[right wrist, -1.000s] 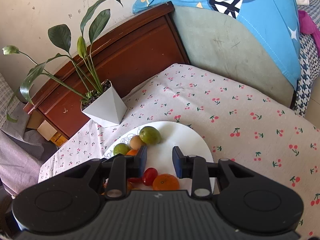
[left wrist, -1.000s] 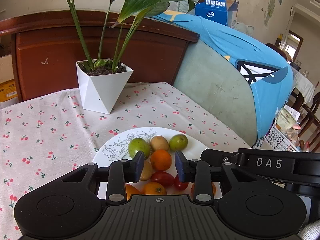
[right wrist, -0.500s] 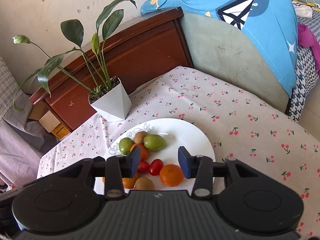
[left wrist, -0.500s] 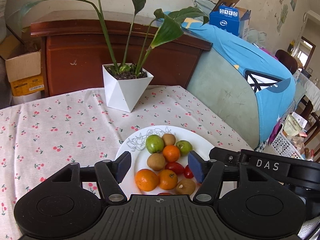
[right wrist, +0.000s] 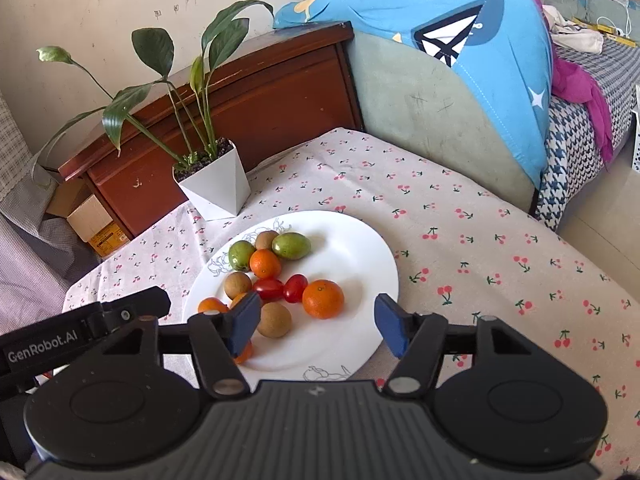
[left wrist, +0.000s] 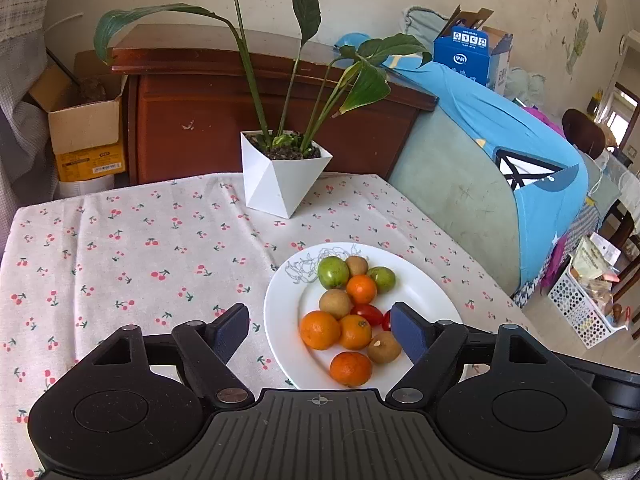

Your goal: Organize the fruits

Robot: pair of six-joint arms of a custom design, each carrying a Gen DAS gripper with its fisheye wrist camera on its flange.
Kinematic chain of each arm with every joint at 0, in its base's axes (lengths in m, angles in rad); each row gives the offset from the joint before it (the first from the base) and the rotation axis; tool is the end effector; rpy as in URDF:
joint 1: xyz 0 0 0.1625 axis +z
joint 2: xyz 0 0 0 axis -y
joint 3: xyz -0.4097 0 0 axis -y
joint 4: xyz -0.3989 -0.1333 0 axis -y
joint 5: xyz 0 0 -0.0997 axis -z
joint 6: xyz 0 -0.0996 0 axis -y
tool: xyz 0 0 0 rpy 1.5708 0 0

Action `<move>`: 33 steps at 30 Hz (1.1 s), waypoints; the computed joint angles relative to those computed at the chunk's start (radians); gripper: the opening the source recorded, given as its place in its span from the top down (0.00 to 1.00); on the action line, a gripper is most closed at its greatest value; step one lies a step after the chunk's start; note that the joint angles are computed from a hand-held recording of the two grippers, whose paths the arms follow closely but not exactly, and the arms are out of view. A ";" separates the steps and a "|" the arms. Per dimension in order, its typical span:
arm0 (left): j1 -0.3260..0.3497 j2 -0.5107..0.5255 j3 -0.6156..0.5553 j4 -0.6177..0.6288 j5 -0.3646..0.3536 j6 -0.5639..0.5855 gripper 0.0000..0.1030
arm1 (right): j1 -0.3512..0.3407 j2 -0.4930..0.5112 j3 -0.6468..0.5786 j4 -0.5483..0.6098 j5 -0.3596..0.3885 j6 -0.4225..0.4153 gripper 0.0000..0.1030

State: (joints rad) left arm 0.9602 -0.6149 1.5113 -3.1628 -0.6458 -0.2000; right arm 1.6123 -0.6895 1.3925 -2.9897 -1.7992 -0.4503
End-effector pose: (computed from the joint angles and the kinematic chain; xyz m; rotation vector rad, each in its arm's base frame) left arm -0.2262 -0.6945 0.1051 0.0612 2.3089 -1.2041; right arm 0.1422 -0.7541 0.1575 0.5321 -2.5846 0.9043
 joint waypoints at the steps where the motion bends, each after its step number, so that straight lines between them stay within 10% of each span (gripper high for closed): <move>1: -0.003 -0.003 0.004 0.012 0.012 -0.007 0.18 | 0.002 -0.003 0.006 -0.004 -0.007 -0.001 0.35; 17: -0.039 -0.052 0.043 0.237 0.142 -0.183 0.09 | 0.035 -0.012 0.050 -0.069 -0.181 0.023 0.17; 33: -0.047 -0.052 0.018 0.371 0.188 -0.280 0.08 | 0.050 -0.004 0.054 -0.090 -0.196 -0.029 0.13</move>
State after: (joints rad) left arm 0.9132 -0.6666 1.5297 -2.7914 -0.4576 -0.4805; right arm 1.6624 -0.6933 1.4461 -3.0799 -1.9953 -0.4791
